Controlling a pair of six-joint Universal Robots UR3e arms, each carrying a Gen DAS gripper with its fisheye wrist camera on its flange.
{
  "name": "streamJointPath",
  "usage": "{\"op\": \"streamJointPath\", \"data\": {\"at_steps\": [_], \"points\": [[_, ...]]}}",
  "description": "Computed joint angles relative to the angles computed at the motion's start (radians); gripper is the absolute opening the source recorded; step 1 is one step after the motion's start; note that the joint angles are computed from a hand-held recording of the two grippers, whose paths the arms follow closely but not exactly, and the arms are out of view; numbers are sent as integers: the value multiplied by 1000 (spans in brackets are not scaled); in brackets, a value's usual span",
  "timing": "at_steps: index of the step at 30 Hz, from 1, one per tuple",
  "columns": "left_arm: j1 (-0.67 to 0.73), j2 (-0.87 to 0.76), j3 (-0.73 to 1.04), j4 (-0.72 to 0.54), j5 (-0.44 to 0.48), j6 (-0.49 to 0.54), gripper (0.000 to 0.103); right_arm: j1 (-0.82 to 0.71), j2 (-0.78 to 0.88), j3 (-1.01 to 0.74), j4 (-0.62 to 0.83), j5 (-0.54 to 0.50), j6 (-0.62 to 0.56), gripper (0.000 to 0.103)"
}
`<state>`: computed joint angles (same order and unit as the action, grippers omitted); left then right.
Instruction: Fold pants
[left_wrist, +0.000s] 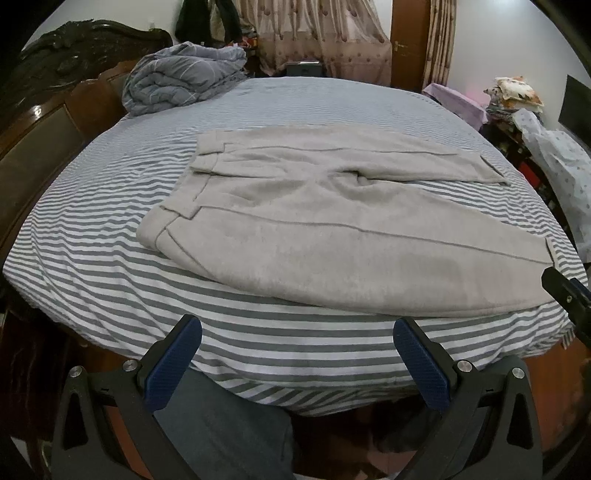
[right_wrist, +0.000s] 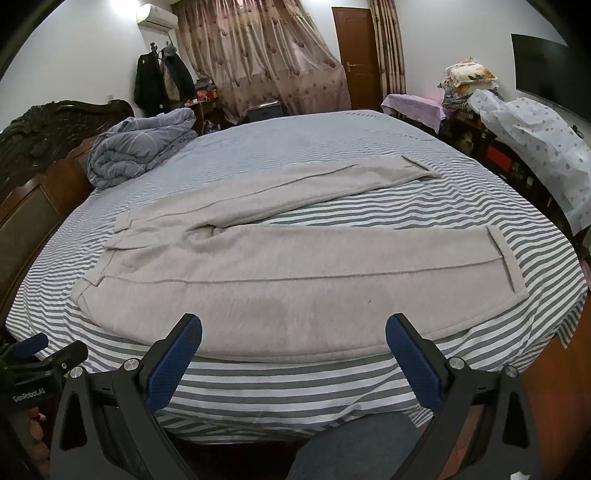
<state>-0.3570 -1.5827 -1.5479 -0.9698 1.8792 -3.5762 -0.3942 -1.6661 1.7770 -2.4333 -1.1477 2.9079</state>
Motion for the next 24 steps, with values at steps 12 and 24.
{"op": "streamJointPath", "data": {"at_steps": [12,24], "points": [[-14,-22,37,-37,7,-1,103,10,3,11,-11,-6,3,99],[-5,-28,46,-59,-4,-21,103,24,14,-1,-2,-25,-5,99]]}}
